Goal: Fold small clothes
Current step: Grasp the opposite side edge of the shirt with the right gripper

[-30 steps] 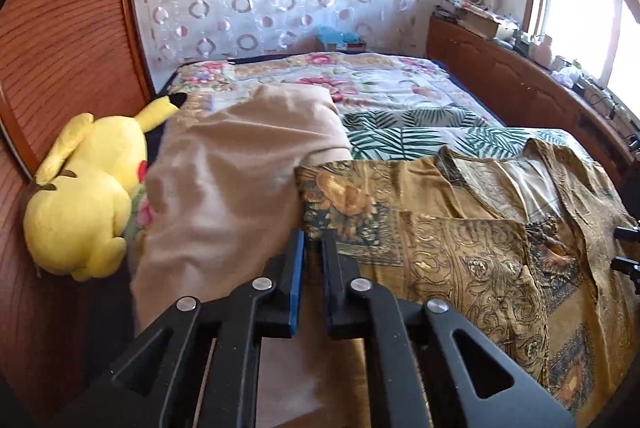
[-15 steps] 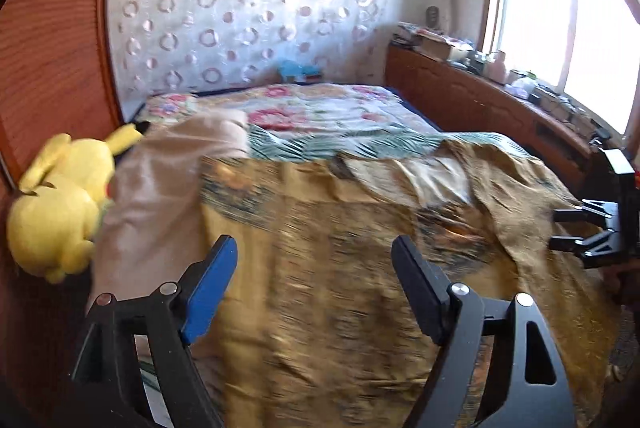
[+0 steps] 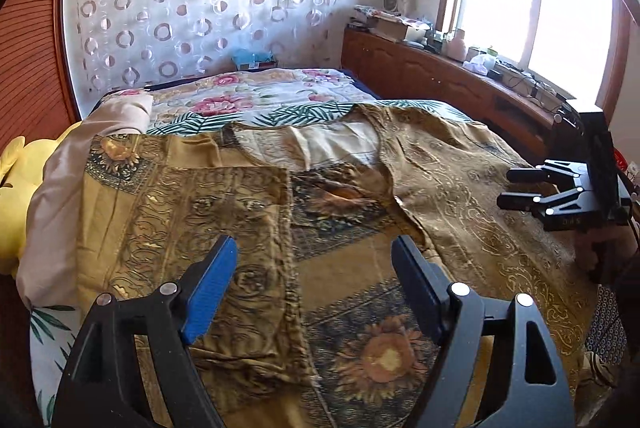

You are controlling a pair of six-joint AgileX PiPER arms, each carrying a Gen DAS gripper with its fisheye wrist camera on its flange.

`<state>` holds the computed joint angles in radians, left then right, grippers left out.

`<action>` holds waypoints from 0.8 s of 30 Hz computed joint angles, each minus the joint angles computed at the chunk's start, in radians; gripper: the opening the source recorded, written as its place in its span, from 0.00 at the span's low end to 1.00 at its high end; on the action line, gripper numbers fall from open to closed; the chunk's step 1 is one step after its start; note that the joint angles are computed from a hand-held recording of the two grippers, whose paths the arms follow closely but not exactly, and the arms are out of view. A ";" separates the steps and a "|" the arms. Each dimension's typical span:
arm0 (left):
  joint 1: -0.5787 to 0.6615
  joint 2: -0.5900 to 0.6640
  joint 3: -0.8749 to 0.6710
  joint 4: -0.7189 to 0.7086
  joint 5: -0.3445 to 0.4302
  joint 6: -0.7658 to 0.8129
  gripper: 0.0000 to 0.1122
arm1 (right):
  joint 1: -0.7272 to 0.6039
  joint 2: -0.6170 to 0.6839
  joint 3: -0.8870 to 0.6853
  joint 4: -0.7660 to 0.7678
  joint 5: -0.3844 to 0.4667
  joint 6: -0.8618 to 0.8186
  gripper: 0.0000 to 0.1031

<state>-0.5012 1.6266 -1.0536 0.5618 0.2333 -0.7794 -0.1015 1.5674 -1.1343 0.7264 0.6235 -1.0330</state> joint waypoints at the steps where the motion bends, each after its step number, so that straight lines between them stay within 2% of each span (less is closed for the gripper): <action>1: -0.009 0.001 -0.003 0.016 0.005 -0.017 0.71 | -0.017 -0.015 0.010 0.006 0.002 -0.002 0.70; 7: -0.057 -0.008 0.003 0.155 0.015 -0.177 0.71 | -0.170 -0.078 0.045 0.079 0.020 -0.077 0.70; 11: -0.080 -0.011 0.008 0.224 0.023 -0.250 0.71 | -0.282 -0.061 0.029 0.088 0.037 -0.104 0.70; 18: -0.105 0.003 -0.007 0.212 0.034 -0.239 0.71 | -0.433 0.027 -0.026 0.080 0.081 -0.105 0.69; 24: -0.130 0.006 -0.020 0.220 0.046 -0.247 0.71 | -0.506 0.106 -0.093 0.080 0.187 -0.090 0.61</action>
